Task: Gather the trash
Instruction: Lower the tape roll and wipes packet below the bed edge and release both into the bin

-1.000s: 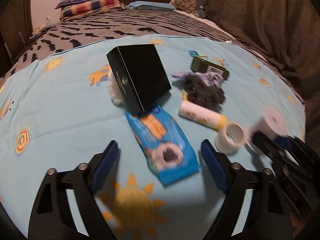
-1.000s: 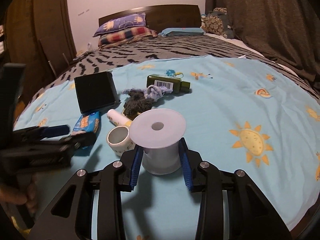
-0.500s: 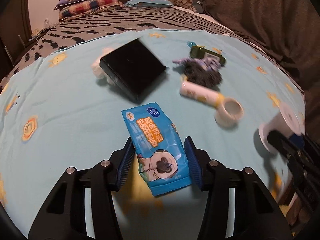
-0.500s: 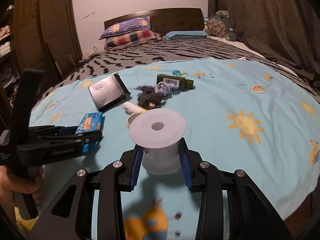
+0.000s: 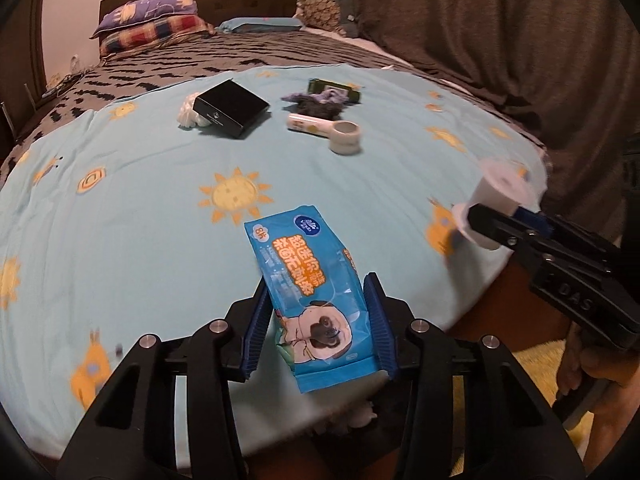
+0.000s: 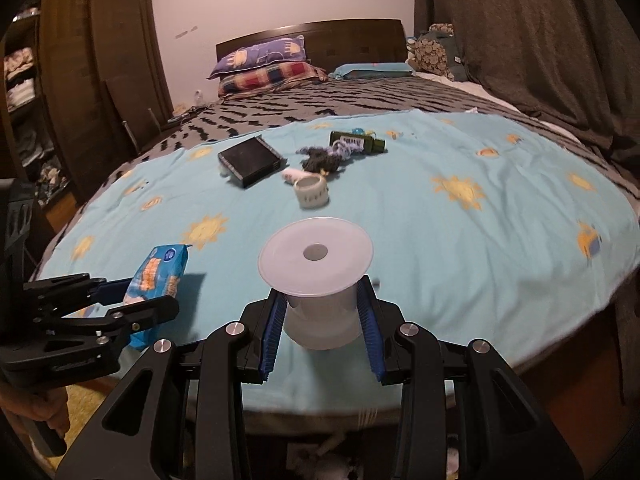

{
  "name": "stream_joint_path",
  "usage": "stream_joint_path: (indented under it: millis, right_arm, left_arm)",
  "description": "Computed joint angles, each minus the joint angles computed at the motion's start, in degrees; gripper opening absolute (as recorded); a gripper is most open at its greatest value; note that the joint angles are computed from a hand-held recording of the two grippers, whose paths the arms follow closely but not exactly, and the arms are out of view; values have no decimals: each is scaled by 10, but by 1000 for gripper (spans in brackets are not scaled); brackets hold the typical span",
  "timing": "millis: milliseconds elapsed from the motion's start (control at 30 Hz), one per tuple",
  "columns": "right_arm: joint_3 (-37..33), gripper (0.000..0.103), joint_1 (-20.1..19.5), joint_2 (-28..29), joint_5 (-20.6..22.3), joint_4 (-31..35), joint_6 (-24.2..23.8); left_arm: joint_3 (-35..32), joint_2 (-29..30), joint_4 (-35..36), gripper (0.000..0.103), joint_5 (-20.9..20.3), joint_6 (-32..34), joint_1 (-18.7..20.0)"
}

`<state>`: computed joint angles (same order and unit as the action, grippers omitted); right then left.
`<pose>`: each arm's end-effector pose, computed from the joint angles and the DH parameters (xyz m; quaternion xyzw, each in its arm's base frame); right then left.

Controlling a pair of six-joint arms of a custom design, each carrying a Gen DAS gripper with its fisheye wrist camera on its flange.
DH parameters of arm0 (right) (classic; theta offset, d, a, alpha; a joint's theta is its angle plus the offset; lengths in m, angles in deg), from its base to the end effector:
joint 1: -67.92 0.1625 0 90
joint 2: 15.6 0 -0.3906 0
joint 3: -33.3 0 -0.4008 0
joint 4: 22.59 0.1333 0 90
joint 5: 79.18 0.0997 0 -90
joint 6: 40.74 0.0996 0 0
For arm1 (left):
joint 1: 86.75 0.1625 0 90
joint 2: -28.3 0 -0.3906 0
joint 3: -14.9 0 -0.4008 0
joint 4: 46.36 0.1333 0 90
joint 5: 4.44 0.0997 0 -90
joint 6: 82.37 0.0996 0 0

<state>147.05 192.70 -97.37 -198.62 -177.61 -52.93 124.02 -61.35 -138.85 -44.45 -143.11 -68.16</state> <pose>0.3698 -0.3845 0.3185 0.3033 -0.8792 0.3174 0.1850 -0.3663 -0.3443 0.3291 0.1455 0.8867 -0.3277 0.2918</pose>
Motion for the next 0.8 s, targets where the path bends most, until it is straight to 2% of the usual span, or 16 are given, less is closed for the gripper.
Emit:
stream_joint_path:
  millis: [100, 367, 600, 800]
  right_arm:
    - [28, 37, 6, -29, -5, 11, 11]
    - [96, 37, 3, -93, -16, 64, 40]
    - [149, 37, -21, -127, -17, 106, 64]
    - [179, 37, -51, -132, -4, 129, 81]
  left_arm:
    - [21, -17, 10, 43, -13, -24, -31]
    - [82, -50, 1, 43, -69, -64, -77]
    - [143, -63, -35, 43, -128, -86, -80]
    - [185, -47, -78, 43, -174, -69, -69]
